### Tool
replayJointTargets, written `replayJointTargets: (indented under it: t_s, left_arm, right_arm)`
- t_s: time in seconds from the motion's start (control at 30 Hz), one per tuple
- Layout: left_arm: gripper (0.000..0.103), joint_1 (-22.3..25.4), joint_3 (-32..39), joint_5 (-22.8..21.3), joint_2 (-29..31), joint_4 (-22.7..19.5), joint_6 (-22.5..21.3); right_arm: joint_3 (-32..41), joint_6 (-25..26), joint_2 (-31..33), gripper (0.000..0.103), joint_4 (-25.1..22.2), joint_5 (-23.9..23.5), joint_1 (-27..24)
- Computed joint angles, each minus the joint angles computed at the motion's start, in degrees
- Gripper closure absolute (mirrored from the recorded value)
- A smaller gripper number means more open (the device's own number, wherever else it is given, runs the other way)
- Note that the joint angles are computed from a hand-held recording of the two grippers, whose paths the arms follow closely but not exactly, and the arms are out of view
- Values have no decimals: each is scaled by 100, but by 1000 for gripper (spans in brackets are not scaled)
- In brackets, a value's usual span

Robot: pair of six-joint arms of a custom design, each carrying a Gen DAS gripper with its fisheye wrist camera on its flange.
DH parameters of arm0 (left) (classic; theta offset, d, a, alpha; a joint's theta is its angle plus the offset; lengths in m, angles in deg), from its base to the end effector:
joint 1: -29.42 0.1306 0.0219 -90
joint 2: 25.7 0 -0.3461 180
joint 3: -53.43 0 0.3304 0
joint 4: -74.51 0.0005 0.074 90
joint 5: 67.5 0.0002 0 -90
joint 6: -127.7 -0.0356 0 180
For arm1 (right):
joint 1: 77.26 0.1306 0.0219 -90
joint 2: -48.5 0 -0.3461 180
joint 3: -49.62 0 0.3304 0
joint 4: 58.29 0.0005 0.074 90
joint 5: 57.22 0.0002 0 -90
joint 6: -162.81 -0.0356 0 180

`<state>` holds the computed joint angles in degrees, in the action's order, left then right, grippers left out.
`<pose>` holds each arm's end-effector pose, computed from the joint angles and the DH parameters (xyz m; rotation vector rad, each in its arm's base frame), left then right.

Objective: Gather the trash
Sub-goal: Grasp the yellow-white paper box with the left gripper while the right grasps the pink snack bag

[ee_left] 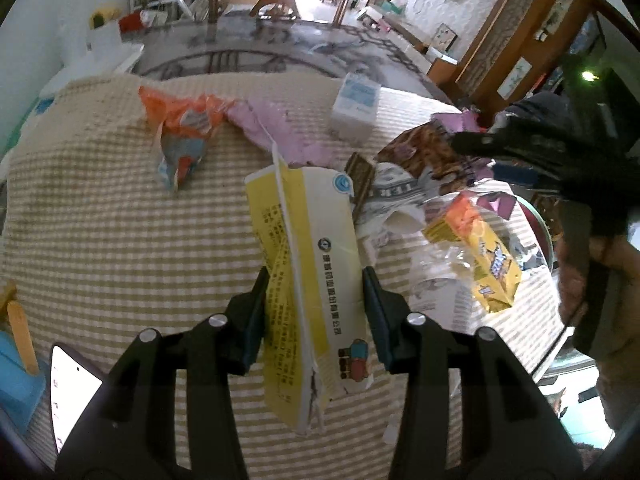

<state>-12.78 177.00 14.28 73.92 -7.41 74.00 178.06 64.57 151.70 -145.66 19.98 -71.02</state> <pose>0.3286 -0.2918 0.5132 0.0803 2.6006 -0.3277 0.4470 0.0563 0.5122 -0.0276 2.6632 0.3795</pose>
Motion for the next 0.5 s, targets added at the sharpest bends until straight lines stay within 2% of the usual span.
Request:
replayJointTargets:
  t_s: [0.13, 0.2, 0.23, 0.27, 0.33, 0.4, 0.5]
  left_arm:
    - [60, -83, 135, -84, 68, -72, 6]
    - [60, -82, 138, -89, 64, -87, 21]
    - [60, -55, 193, -70, 108, -101, 9]
    - [60, -55, 213, -66, 125, -112, 17]
    - [60, -56, 250, -53, 175, -110, 15]
    - [60, -68, 263, -44, 202, -97, 4]
    - [60, -87, 278, -40, 237, -72, 1]
  right_arm:
    - [-31, 78, 38, 14, 66, 75, 81]
    - [-27, 150, 49, 18, 102, 119, 124]
    - [-13, 208, 57, 30, 95, 132, 143]
    - [5, 258, 74, 47, 70, 137, 150]
    - [12, 357, 87, 66, 35, 189, 177]
    - [-57, 402, 24, 76, 99, 129, 162]
    - [-144, 402, -118, 78, 229, 109, 140]
